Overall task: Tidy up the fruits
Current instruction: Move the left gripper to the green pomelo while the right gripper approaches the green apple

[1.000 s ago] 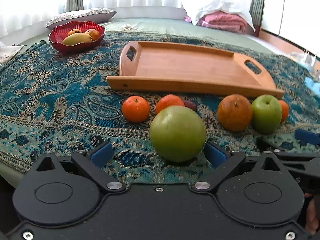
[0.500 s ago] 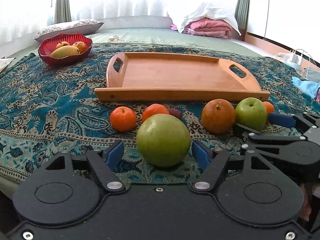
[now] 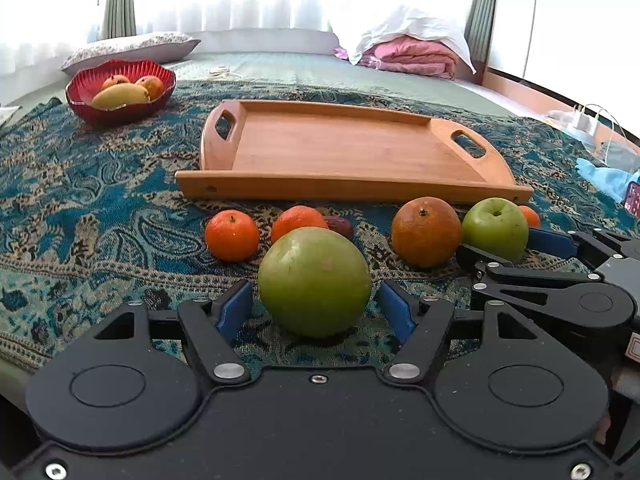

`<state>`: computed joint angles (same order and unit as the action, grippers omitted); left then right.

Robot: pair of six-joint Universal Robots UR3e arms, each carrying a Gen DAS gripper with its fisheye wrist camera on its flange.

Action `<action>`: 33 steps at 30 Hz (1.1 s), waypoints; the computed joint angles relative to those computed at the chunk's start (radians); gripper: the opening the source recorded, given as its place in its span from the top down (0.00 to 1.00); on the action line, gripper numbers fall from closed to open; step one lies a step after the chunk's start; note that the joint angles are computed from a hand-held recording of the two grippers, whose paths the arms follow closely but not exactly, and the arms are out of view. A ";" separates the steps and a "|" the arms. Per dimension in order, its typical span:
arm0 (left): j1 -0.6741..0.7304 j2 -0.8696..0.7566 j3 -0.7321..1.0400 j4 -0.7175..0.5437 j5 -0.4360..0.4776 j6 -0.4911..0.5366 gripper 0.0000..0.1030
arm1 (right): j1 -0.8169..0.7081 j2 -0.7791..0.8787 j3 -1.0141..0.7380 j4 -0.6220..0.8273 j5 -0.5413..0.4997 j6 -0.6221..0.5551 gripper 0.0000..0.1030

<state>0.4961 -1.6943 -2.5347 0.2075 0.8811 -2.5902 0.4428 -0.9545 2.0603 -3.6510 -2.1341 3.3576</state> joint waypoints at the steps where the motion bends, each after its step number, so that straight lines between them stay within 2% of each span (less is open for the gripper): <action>1: 0.003 -0.003 0.001 -0.002 -0.005 -0.001 0.34 | 0.001 0.000 0.000 -0.002 -0.001 0.001 0.25; 10: 0.013 -0.017 -0.001 0.010 -0.022 0.011 0.38 | 0.001 -0.001 0.006 0.006 0.006 0.032 0.29; 33: 0.010 -0.048 -0.008 0.072 -0.027 -0.009 0.45 | -0.025 0.013 -0.016 0.024 0.037 0.057 0.32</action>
